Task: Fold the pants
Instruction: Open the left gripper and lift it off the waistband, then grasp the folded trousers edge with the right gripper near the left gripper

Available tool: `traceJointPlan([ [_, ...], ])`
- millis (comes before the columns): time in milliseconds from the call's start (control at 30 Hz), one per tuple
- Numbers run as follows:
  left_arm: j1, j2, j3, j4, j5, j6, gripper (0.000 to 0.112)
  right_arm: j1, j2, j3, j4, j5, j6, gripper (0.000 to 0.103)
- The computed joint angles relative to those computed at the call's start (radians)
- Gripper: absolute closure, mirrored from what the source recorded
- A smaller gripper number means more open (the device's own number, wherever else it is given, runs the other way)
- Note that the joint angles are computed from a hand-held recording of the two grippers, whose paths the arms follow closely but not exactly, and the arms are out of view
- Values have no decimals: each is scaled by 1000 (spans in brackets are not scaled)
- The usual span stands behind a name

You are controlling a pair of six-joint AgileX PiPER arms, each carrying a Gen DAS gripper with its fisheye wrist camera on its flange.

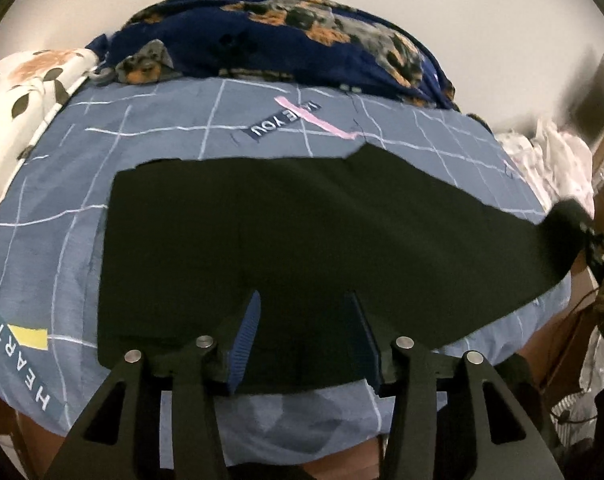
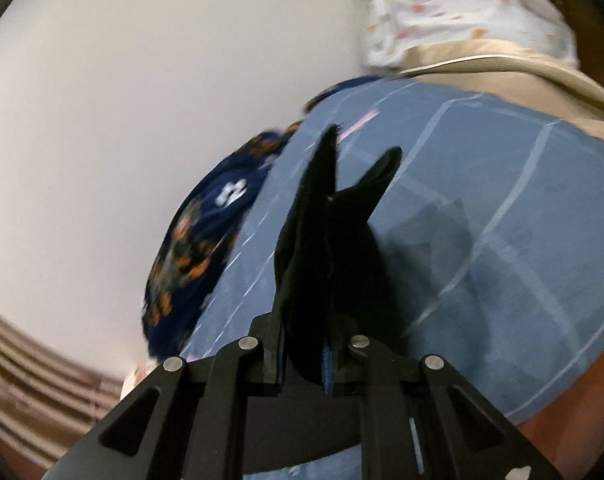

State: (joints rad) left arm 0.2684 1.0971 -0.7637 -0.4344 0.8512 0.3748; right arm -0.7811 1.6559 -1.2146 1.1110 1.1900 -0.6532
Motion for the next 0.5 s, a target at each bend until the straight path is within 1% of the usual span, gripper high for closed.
traceJointPlan([
  [100,-20,-15,16,24,-7,-20,65,89,-44,49,10,-1,-10,89],
  [167,-9,-27,25,16,-1,-8,63,166,-69,95,12,-17,-12,89],
  [233,-1,-26,28,8,5,-1,59,245,-89,139,1,-45,-16,89],
  [400,25,-14,36,-16,25,25,58,406,-112,218,-48,-118,-17,89],
  [500,21,-7,40,-23,28,30,58,468,-114,250,-72,-151,-15,89],
])
